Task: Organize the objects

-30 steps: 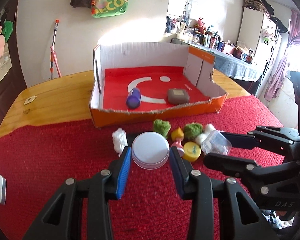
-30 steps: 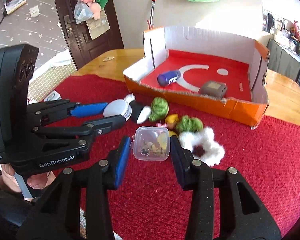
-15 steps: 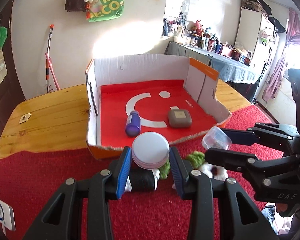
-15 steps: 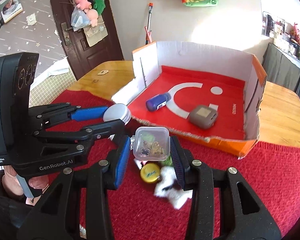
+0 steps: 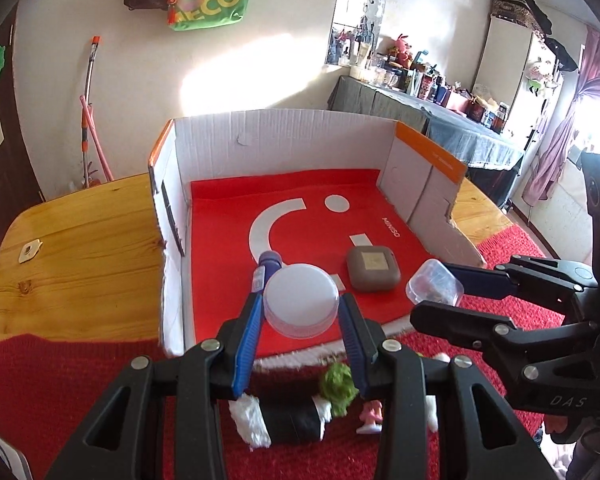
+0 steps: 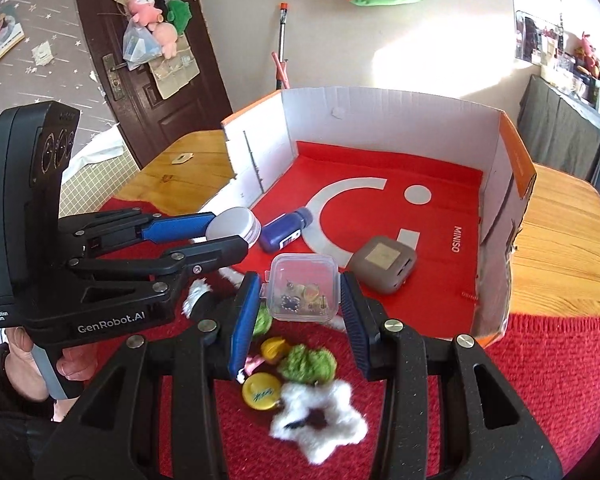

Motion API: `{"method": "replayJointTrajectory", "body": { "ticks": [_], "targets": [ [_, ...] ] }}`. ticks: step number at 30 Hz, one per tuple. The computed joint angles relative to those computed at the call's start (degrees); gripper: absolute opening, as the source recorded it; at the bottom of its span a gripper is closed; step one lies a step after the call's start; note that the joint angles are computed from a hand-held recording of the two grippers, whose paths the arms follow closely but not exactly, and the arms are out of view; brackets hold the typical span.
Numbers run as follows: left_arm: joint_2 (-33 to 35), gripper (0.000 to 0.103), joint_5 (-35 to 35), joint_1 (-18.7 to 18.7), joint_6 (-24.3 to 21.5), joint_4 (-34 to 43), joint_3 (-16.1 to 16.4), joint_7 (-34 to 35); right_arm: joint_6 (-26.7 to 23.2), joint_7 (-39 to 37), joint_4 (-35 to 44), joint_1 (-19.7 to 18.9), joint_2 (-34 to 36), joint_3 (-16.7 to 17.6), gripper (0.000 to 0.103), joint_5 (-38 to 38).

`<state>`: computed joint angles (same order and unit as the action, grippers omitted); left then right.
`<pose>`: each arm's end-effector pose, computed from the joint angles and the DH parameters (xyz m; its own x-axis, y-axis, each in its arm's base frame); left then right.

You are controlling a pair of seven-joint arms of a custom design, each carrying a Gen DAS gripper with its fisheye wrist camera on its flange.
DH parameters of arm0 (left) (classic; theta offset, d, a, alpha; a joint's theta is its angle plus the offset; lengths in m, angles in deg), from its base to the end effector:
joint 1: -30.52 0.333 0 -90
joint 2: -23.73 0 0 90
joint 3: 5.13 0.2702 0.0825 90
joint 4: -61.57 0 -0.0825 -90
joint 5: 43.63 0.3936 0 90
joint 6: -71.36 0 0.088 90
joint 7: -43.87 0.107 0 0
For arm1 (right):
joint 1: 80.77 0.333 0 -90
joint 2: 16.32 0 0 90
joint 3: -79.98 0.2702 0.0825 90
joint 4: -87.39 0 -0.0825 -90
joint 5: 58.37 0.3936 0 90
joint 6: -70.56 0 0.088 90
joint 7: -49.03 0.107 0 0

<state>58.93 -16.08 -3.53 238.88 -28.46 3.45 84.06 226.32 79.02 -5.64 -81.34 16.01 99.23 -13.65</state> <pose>0.6333 -0.3547 0.3222 -0.1174 -0.9854 0.1233 -0.7155 -0.0021 -0.6986 0.6867 0.1717 0.3142 0.6403 -0.7456 -0.1846 -0.6169 -0.3559 -0.7019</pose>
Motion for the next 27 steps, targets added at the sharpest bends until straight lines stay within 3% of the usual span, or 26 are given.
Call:
{"method": "replayJointTrajectory", "body": {
  "ticks": [16,27],
  "targets": [
    [12.0,0.041,-7.5,6.0,-9.3,18.4,-5.5,10.1,-3.1,14.9,16.2,3.5,11.4,-3.4,0.039,-14.4],
    [27.1,0.041,-13.4,8.9,-22.3,43.1,-8.2,17.8,-7.3,26.0,32.6,6.5,22.5,-5.7,0.039,-24.7]
  ]
}}
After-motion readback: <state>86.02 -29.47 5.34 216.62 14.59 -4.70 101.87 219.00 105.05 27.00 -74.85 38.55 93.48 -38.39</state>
